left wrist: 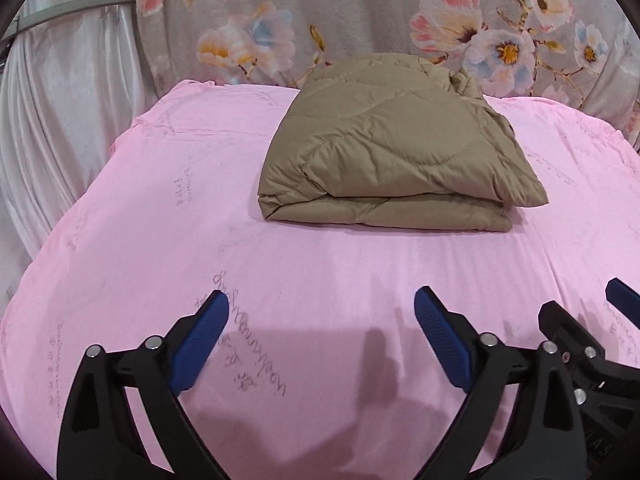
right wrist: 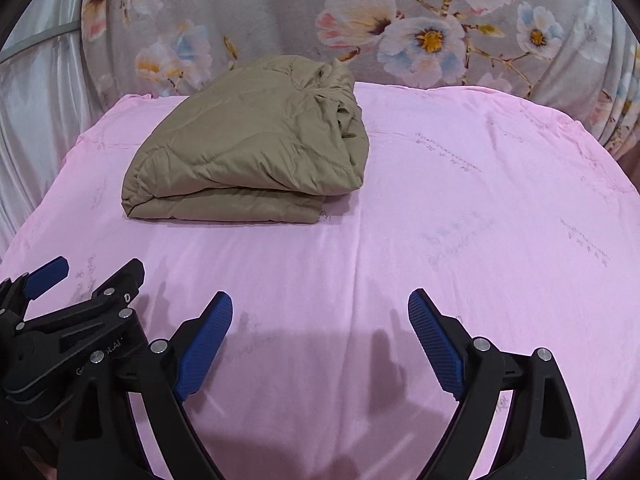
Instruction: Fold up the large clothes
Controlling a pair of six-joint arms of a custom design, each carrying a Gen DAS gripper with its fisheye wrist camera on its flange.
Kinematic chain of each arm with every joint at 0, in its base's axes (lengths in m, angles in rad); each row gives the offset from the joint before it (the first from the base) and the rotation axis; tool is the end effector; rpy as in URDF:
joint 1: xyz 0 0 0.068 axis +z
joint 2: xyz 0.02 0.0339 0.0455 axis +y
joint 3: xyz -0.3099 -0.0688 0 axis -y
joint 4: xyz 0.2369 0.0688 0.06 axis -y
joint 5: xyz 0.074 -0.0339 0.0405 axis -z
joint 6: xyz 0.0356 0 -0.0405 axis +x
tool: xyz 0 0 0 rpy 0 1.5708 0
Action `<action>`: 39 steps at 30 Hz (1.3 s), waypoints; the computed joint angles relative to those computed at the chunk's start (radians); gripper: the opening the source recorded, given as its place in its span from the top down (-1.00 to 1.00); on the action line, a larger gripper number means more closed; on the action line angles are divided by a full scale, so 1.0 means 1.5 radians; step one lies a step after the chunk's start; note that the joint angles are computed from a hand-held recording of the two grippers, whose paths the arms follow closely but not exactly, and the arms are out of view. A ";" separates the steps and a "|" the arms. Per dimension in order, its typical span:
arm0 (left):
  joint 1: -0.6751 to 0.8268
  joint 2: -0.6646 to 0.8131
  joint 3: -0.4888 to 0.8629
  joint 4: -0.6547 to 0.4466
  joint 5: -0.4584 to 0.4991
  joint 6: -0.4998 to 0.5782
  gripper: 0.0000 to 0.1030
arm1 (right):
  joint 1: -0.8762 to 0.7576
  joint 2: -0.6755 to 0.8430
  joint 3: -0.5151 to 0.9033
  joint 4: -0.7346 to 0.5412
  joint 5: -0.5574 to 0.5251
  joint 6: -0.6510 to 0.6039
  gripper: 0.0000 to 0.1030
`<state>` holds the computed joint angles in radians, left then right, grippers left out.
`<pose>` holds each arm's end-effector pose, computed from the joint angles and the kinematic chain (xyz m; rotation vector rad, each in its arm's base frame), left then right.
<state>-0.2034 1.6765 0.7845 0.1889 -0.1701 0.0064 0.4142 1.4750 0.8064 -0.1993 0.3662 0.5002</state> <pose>0.3257 -0.0610 0.2044 0.1480 2.2584 0.0888 0.2640 0.1021 0.2404 0.2613 2.3492 -0.0101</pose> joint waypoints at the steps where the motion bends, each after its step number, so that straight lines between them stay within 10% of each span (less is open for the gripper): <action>1: -0.001 -0.004 -0.004 -0.001 -0.002 -0.002 -0.79 | 0.004 -0.008 -0.007 -0.003 0.004 0.009 -0.70; 39: -0.017 -0.025 -0.044 0.020 -0.070 -0.008 -0.90 | 0.047 -0.008 -0.006 -0.035 0.060 0.035 -0.73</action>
